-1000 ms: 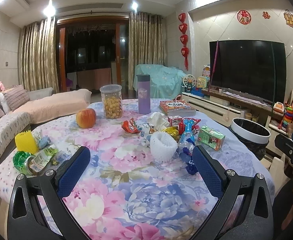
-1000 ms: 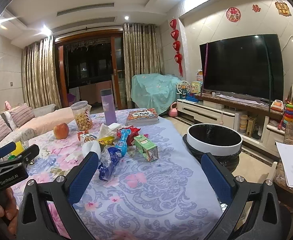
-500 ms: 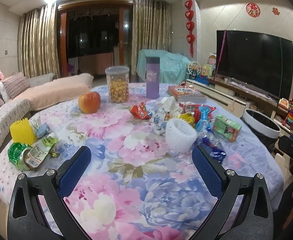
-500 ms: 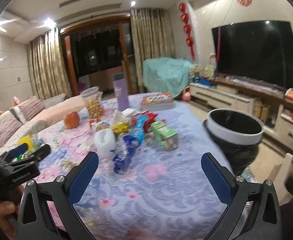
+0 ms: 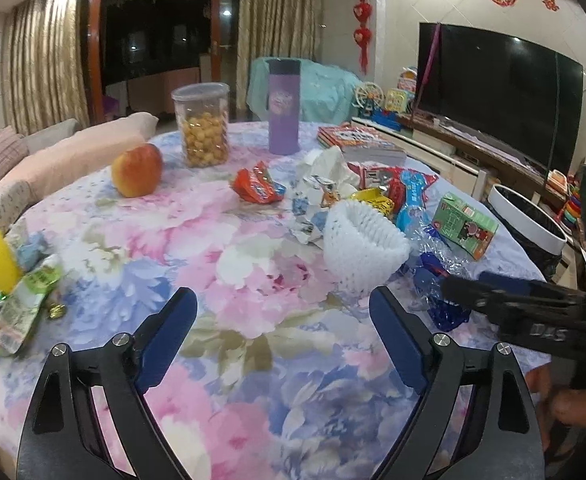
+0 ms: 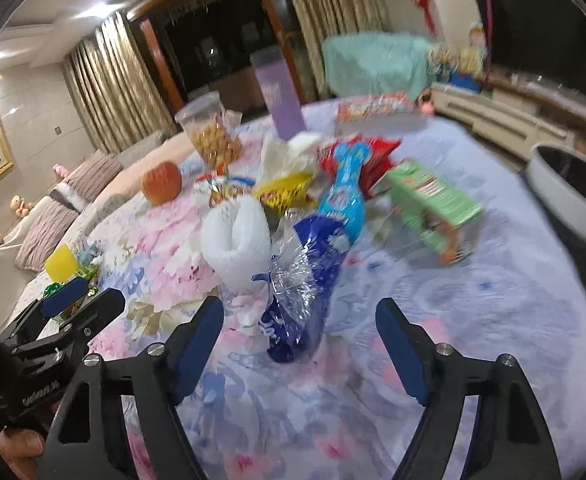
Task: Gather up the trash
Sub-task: 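Grasp the blue plastic bag with the right tool while the left tool grasps the white mesh net, then carry both items over the trash bin and open both tools to drop them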
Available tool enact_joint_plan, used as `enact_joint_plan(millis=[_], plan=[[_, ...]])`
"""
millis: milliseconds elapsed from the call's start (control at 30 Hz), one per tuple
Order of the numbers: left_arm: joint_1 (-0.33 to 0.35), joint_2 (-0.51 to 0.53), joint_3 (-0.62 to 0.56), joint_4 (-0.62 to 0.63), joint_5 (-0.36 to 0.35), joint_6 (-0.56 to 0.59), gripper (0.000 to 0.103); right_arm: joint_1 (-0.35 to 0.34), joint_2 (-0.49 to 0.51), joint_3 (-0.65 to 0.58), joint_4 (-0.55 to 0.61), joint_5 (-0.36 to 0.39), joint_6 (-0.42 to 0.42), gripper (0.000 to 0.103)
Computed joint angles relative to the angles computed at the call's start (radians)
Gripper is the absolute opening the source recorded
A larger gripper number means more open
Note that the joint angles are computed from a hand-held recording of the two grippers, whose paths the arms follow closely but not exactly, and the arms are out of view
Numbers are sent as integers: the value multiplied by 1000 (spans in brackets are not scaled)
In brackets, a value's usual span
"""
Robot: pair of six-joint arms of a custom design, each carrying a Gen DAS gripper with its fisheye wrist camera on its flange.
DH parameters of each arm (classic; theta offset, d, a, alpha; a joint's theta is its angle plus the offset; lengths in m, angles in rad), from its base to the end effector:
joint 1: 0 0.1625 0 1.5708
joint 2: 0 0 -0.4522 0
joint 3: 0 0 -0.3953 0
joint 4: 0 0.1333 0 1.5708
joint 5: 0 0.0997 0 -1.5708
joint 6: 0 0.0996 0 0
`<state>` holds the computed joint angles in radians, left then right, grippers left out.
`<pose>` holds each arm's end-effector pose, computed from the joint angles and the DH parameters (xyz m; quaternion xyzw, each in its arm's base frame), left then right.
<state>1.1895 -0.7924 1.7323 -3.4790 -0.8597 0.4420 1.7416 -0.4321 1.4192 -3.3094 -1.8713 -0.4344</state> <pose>-0.0650 -0.6951 0.2047 0.1835 0.8252 -0.4268 0.3212 0.2326 -0.7375 0.0206 0.2217 -0.8943 0.3414 0.1857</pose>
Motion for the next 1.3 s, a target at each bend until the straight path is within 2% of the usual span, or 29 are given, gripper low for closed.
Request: enact_joint_plan(millis=[67,100,133,233,367,500,533,567,667,733,933,1067,1300], plan=[[0,15,-26,26,-3,4,90,-10,11,-36,73,11,29,58],[0,23,-41,44,-3,4,90,-14,11,-44,99,17,41,31],[0,32,-57,63,-5,4,90,-18,11,-53,126,17,51,27],[-4,61,-105,113,-7,6,90,-37,-24,-5,106,58,84,27],[-10,124,-202,210,33,1,90,-55,-87,75,58,83,102,27],[-15,193,-296,279,71,3,87,-62,-137,158,-20,67,88,27],[-17,205,-310,293,78,5,71,-64,-144,172,-34,63,86,27],[-17,213,-326,330,82,-7,50,-65,-153,186,-50,55,83,27],[-18,201,-314,367,58,-49,27,-68,-171,215,-93,36,70,27],[-21,174,-277,365,27,-68,23,-74,-179,226,-110,40,73,27],[-41,85,-134,290,-108,-83,22,-86,-209,253,-160,67,75,27],[-69,64,-94,270,-156,-67,22,-94,-226,269,-184,82,71,27],[-106,101,-134,324,-223,-43,22,-118,-269,307,-237,85,67,27]])
